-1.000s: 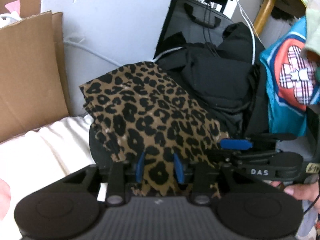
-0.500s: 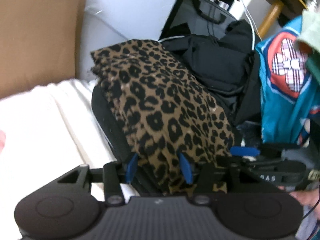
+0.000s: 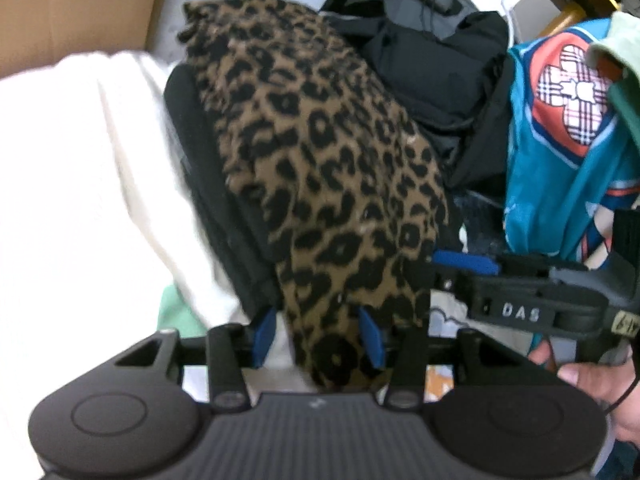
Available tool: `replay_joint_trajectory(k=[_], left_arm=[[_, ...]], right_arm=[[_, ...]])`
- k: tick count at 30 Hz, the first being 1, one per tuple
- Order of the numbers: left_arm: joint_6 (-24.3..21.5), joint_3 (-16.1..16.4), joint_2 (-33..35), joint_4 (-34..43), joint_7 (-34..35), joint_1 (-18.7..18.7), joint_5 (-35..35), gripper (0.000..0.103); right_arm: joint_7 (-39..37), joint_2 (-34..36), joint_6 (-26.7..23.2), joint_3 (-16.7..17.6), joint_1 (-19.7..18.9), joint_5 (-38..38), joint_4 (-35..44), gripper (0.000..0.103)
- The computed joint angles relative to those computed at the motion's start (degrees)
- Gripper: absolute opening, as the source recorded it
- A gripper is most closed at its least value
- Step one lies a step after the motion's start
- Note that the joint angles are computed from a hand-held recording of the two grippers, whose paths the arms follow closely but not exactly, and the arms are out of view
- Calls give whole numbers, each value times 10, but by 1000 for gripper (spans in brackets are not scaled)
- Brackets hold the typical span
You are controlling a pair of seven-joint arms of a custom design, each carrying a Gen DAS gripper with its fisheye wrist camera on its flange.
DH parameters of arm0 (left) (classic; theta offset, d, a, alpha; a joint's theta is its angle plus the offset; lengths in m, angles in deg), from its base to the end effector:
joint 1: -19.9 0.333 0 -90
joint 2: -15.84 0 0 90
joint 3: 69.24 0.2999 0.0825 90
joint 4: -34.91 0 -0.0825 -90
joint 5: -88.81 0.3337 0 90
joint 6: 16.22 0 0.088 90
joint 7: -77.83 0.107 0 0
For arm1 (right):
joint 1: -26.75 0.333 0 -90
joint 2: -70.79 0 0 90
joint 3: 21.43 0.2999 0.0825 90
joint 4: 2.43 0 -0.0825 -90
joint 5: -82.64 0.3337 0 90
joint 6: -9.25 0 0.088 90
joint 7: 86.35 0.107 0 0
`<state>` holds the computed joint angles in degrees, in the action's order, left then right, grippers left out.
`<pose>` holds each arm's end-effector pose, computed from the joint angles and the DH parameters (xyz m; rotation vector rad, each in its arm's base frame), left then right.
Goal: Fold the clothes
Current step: 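Lower the shorts onto the black clothes pile with both tools, then open both tools to release the shorts on the pile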
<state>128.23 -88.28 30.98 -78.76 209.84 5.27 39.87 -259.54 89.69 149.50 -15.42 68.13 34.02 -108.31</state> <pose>0.4928 -0.3073 0.3815 1.2178 -2.4540 0.9427 0.4171 0.4448 0.3890 -1.5600 2.0682 -0.5433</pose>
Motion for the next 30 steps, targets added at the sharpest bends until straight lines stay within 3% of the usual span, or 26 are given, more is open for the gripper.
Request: replay_joint_trajectory(k=[5, 11, 17, 23, 24, 26, 30], left_arm=[[-24, 6, -9, -18, -23, 1, 10, 31], [-42, 19, -37, -29, -80, 3, 21, 32], [-64, 35, -75, -29, -124, 6, 62, 49], [-94, 50, -113, -17, -195, 8, 113, 63], [-106, 53, -120, -14, -204, 11, 118, 70], [-129, 58, -132, -5, -217, 15, 129, 86], [-163, 69, -153, 16, -237, 24, 165, 97]], right_arm=[[-10, 3, -13, 4, 3, 10, 8, 55], [15, -9, -29, 7, 8, 29, 10, 55], [26, -29, -51, 17, 7, 51, 19, 56], [43, -36, -83, 26, 10, 72, 56, 83], [39, -35, -89, 28, 9, 84, 67, 88], [30, -31, -105, 32, 10, 104, 89, 91], [-15, -18, -143, 38, 17, 145, 147, 96]])
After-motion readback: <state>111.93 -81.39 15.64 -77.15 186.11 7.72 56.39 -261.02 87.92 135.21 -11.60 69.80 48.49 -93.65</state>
